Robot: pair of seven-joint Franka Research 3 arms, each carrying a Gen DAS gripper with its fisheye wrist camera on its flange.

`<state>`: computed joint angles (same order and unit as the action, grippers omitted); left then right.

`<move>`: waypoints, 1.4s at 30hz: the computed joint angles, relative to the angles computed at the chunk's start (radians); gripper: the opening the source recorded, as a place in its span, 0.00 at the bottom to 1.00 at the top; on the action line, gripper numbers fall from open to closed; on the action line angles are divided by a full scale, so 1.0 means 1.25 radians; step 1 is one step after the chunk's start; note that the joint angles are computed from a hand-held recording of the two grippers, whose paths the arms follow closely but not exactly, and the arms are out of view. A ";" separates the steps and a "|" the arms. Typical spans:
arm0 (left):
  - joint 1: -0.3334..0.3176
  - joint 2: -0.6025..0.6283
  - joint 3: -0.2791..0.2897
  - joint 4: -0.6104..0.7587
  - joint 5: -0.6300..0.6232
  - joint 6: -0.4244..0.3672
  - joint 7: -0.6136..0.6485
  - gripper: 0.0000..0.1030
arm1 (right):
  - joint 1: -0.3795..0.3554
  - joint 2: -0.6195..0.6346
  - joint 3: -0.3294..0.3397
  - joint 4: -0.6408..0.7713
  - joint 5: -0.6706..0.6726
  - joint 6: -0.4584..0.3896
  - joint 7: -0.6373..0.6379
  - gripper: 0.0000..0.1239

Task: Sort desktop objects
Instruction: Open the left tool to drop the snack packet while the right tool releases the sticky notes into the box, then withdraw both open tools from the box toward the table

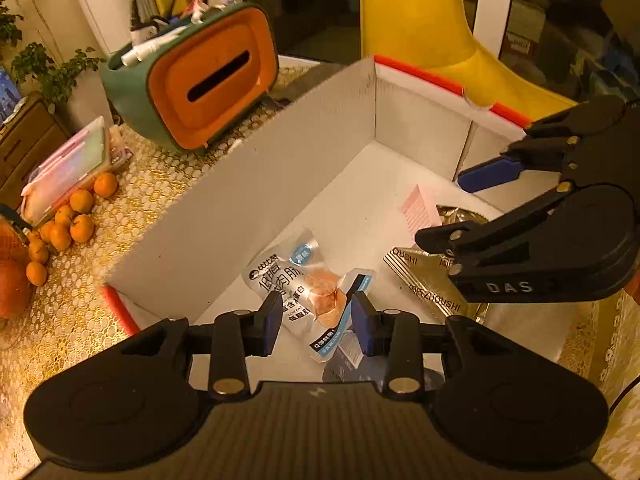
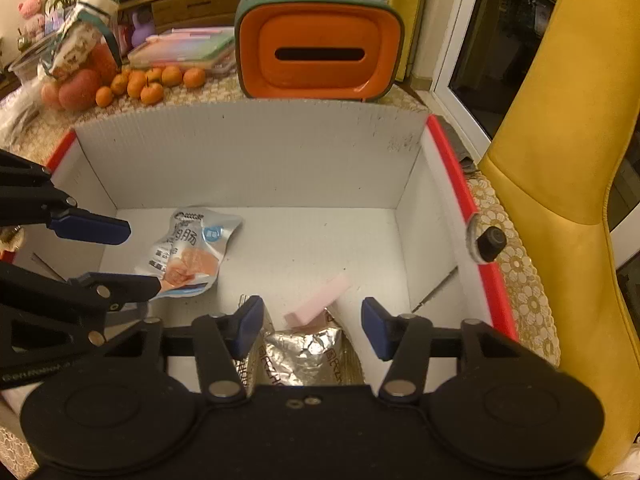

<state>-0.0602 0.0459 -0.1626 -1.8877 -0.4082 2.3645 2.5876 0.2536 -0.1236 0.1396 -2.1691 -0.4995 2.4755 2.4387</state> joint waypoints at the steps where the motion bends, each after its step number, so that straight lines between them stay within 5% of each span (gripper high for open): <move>1: 0.002 -0.004 0.001 0.001 -0.009 -0.003 -0.001 0.35 | 0.000 -0.007 0.000 -0.004 -0.001 0.004 0.004 0.45; 22: -0.004 -0.239 0.136 -0.174 -0.251 -0.061 0.139 0.35 | -0.019 -0.163 0.116 -0.077 -0.021 0.061 0.115 0.46; 42: 0.018 -0.355 0.249 -0.273 -0.292 -0.084 0.183 0.35 | 0.029 -0.140 0.175 -0.027 -0.078 0.047 0.221 0.46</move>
<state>-0.0377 -0.3976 0.1486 -2.2294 -0.7734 2.2591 2.8169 0.2899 -0.2986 0.3585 -2.2033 -0.5971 2.5346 2.7144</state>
